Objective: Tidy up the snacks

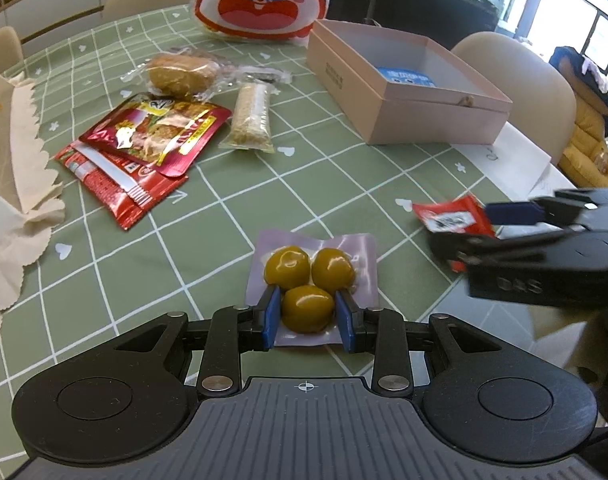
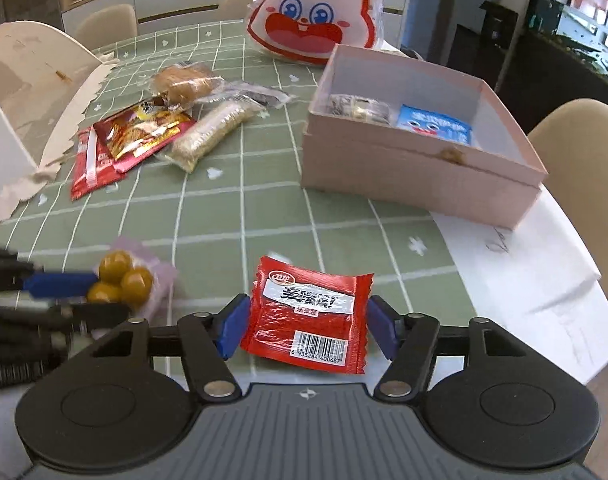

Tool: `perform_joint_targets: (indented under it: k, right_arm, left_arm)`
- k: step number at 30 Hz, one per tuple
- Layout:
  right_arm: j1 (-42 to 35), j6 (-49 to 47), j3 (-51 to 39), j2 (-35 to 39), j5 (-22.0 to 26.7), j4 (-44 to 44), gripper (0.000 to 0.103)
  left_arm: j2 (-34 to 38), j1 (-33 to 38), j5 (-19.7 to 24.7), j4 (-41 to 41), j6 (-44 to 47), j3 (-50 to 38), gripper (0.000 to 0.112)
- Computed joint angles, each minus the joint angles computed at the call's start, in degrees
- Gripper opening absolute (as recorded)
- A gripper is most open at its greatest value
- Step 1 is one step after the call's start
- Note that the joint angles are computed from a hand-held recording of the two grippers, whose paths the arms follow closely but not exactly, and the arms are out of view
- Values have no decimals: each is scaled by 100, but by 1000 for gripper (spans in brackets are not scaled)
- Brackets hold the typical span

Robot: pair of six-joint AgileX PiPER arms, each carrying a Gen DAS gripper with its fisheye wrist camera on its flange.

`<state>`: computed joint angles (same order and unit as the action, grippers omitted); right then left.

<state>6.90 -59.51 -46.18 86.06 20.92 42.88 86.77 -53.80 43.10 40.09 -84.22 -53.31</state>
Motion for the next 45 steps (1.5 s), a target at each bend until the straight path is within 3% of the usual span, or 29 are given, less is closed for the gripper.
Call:
perform_joint_targets:
  k: [4,6,11,13,14,15,19,23,25,28,30,33,35,38,42,43,45]
  right_arm:
    - [-328,-519,129,63,83,462,75]
    - [-536,-1137,230,109,145,1158,78]
    - [-510,-1424,381,-27,20,1295,74]
    - [-576,-1550,436,-170,87,1364,67]
    - [-691,-1528,412,-241,245,1314,56]
    - [-823,-1283,296,-262,515,1056,54]
    - [-1465,-929,7,-362,1379,673,50]
    - [-2210,-966,-534,-588,2349,618,47]
    - [-2466,-1082,-1038,-723,2629,822,47]
    - [-2556,-968,-2116,-640,2768,1025,47]
    - [-2372,-592,-3037,-412,2619,898,47]
    - [-1930,167,-4479,185,2446,268,47]
    - [-1567,929,-5286,628,2310,-522,47]
    - [-1251,1850,-6365,1391,2615,-1313,48]
    - [-975,2552,-7208,2295,3062,-1839,47]
    - [-919,2688,-7442,2551,3239,-1917,47]
    - [-801,3014,-8012,3151,3725,-2080,47]
  left_arm:
    - [43,-5,42,4,59,-41,35]
    - [51,-23,58,37,42,-41,35]
    - [62,-73,90,122,-49,-24,35]
    - [69,-90,142,81,-42,-68,34]
    - [93,-133,200,100,-40,-100,34]
    - [117,-184,242,128,-20,-123,34]
    - [-19,-466,141,164,29,-59,33]
    - [-595,-493,-32,382,63,-225,33]
    - [-869,-322,-71,745,202,-586,33]
    - [-798,259,-255,896,1151,-1659,33]
    - [-392,780,-446,412,2145,-2665,33]
    - [692,1617,-550,-1148,3856,-4383,33]
    - [1551,1988,-143,-2215,4645,-5529,33]
    - [2658,2421,302,-3417,5177,-6554,33]
    - [3534,2636,239,-4177,5542,-6635,34]
    - [3649,2725,90,-4573,5788,-6460,34]
    - [3547,2788,-673,-4952,5936,-5628,32]
